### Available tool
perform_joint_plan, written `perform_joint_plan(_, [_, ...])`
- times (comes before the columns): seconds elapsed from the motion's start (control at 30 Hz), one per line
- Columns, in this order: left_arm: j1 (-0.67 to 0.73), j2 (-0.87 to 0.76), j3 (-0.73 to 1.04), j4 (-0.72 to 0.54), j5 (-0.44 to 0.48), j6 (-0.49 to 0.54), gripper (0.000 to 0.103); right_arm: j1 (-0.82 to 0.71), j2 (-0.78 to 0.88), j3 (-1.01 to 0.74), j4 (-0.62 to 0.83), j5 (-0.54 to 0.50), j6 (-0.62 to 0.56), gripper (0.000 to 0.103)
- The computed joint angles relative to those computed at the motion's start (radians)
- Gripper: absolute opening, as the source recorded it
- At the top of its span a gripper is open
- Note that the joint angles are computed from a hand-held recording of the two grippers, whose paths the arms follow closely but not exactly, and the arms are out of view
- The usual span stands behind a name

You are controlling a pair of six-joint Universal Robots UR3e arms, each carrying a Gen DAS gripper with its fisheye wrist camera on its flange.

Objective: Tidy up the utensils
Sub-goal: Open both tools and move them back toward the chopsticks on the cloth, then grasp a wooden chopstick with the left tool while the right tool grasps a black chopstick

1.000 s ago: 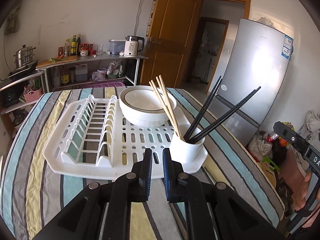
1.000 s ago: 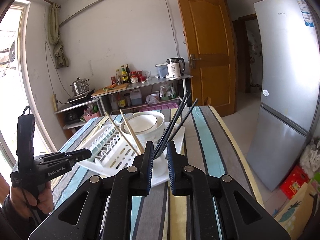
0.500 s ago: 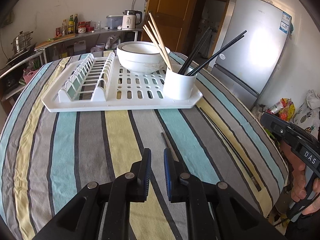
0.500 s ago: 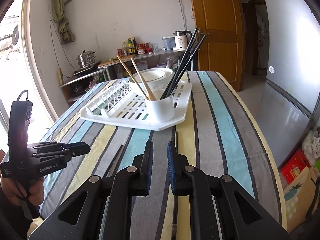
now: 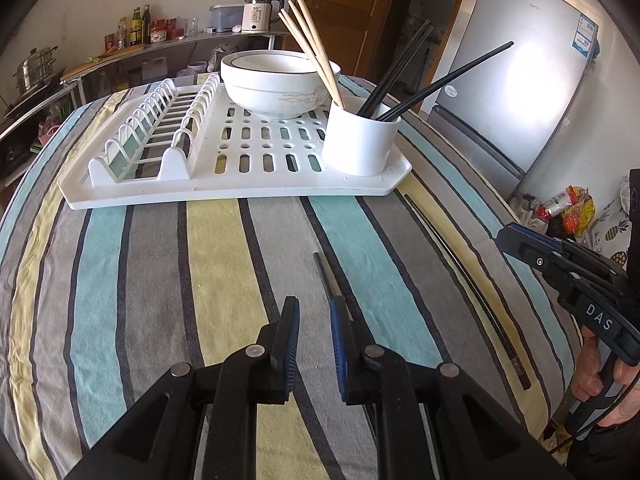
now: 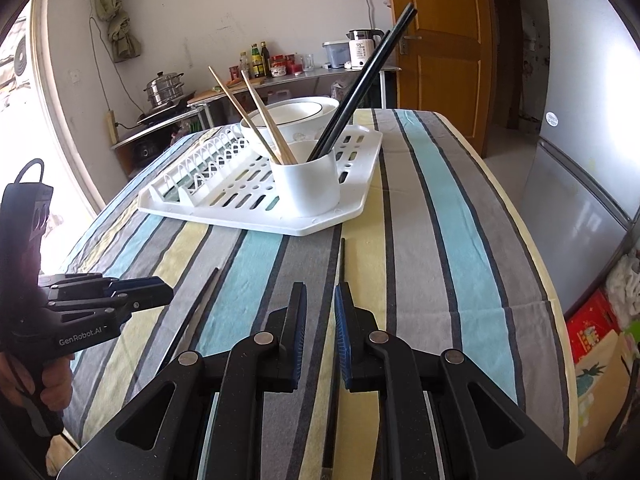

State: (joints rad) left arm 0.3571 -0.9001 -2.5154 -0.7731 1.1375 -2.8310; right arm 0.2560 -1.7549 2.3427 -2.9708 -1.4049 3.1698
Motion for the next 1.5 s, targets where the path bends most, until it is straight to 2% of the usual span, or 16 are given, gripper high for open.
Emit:
perform_joint_plan(0.3, [-0.142, -0.271, 0.044, 0.239, 0.092, -0.126, 0.016, -0.003, 0.197, -0.094, -0.033, -0.01, -0.037, 0.015])
perform_joint_plan(0.57, [-0.219, -0.359, 0.024, 0.419, 0.172, -0.189, 0.017, 0.002, 0.312, -0.19, -0.001, -0.022, -0.069, 0.015])
perform_joint_plan(0.73, [-0.332, -0.439, 0.014, 0.574, 0.309, -0.229, 0.017, 0.006, 0.347, -0.231, 0.024, -0.025, -0.076, 0.015])
perform_joint_plan(1.1, [-0.365, -0.465, 0.026, 0.592, 0.352, -0.251, 0.017, 0.03, 0.377, -0.277, 0.039, -0.06, -0.081, 0.014])
perform_joint_plan(1.3, [-0.39, -0.479, 0.039, 0.593, 0.386, -0.257, 0.017, 0.036, 0.391, -0.303, 0.057, -0.059, -0.075, 0.005])
perform_joint_plan(1.5, [-0.397, -0.481, 0.06, 0.561, 0.389, -0.231, 0.006, 0.03, 0.378, -0.299, 0.075, -0.043, -0.063, 0.005])
